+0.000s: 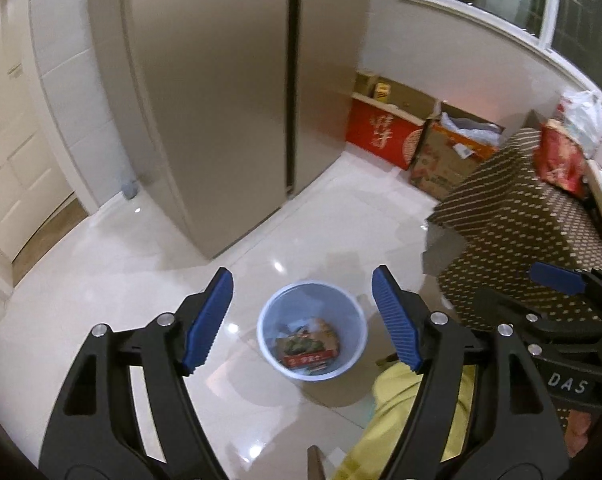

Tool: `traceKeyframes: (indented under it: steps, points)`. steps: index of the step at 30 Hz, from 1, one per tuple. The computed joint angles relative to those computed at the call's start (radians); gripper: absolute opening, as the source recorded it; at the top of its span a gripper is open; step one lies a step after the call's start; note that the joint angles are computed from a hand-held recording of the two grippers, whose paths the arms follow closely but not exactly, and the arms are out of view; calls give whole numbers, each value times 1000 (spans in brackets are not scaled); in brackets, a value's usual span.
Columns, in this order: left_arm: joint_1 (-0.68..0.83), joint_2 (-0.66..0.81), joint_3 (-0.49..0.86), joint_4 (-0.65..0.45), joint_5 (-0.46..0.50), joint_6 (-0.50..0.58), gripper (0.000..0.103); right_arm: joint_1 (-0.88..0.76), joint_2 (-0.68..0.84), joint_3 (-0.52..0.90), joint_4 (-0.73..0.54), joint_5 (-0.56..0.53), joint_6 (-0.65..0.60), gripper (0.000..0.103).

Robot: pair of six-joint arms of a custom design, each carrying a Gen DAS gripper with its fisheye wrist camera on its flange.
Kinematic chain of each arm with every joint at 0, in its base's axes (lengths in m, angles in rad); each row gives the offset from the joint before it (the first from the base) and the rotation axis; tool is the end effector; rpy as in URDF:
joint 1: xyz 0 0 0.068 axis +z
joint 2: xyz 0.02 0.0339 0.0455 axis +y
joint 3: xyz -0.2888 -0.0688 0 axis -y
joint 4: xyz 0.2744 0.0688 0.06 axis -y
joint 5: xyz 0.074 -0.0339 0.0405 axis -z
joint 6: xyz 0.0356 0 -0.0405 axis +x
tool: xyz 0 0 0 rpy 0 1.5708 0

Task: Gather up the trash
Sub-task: 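Move both items over the wastebasket and open both grippers to drop them, then return to the table and grasp the silver blister pack with the right gripper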

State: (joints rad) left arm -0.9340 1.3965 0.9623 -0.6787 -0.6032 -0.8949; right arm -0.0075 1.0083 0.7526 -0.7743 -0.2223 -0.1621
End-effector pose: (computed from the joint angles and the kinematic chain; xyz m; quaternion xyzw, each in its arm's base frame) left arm 0.1885 -0.2210 0.2442 -0.0492 0.9311 0.0049 0.3614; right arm 0.2027 0.0063 0.2532 -0.1035 0.9526 0.0840 0.2736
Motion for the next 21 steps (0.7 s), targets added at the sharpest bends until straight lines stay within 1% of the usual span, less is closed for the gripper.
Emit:
traceKeyframes:
  steps: [4,6,8,11,13,17,21]
  points:
    - [-39,40,58,14,1,29,72,-111,-72,23,-56,-50,-58,81]
    - [-57,61,92,17,2,42,72,-168,-106,28,-64,-49,-80,84]
    - [-74,80,119,37,9,72,72,-242,-126,35,-77,-72,-121,84]
    - [-90,110,158,62,34,101,72,-357,-141,38,-89,-98,-178,84]
    - [-97,136,188,84,61,119,72,-464,-141,44,-103,-138,-238,84]
    - [-118,196,256,106,87,156,72,-682,-81,77,-132,-239,-351,84]
    - [-152,285,353,123,73,194,72,-869,13,122,-146,-319,-433,84]
